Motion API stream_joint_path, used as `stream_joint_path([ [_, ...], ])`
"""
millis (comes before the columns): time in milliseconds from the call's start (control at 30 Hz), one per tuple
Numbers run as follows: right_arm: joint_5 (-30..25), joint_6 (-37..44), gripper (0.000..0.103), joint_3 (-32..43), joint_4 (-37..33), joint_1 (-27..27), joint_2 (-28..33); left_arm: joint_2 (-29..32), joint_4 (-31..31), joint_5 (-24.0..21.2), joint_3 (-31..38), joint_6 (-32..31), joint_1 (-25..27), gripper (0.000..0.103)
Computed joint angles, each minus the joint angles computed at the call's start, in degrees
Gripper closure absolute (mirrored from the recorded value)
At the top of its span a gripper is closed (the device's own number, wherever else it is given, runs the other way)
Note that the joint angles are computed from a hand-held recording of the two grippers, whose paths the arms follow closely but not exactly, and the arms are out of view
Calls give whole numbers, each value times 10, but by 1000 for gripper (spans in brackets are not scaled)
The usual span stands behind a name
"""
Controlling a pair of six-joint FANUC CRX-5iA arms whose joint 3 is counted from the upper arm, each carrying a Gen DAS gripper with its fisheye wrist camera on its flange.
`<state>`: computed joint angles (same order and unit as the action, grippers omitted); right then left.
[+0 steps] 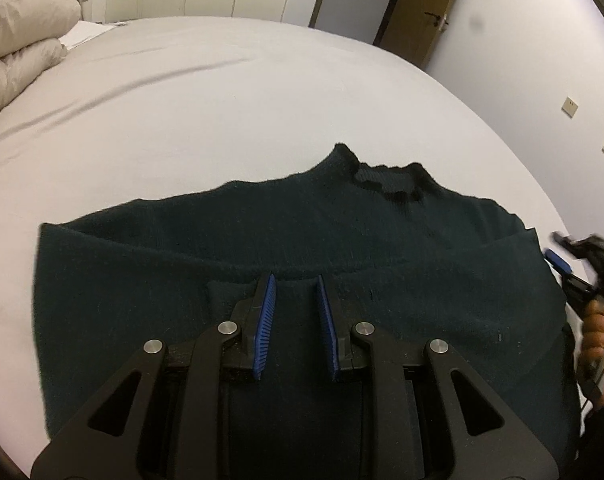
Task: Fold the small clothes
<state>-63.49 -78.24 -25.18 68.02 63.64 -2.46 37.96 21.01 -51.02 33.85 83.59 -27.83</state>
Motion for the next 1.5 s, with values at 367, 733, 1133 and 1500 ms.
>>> stream_joint_path([
  [367,207,-19,84,13,103,-38,56,-80,-51,17,-93,3,4,82],
  [733,107,-25,49,48,100,16,65,-172,-43,79,-189,-10,10,81],
  [1133,233,-59,81,12,130,-26,67,-146,-21,105,-206,-66,0,81],
  [1500,-176,16,41,72,-87,209,31,-275,-24,119,-339,-42,39,81],
])
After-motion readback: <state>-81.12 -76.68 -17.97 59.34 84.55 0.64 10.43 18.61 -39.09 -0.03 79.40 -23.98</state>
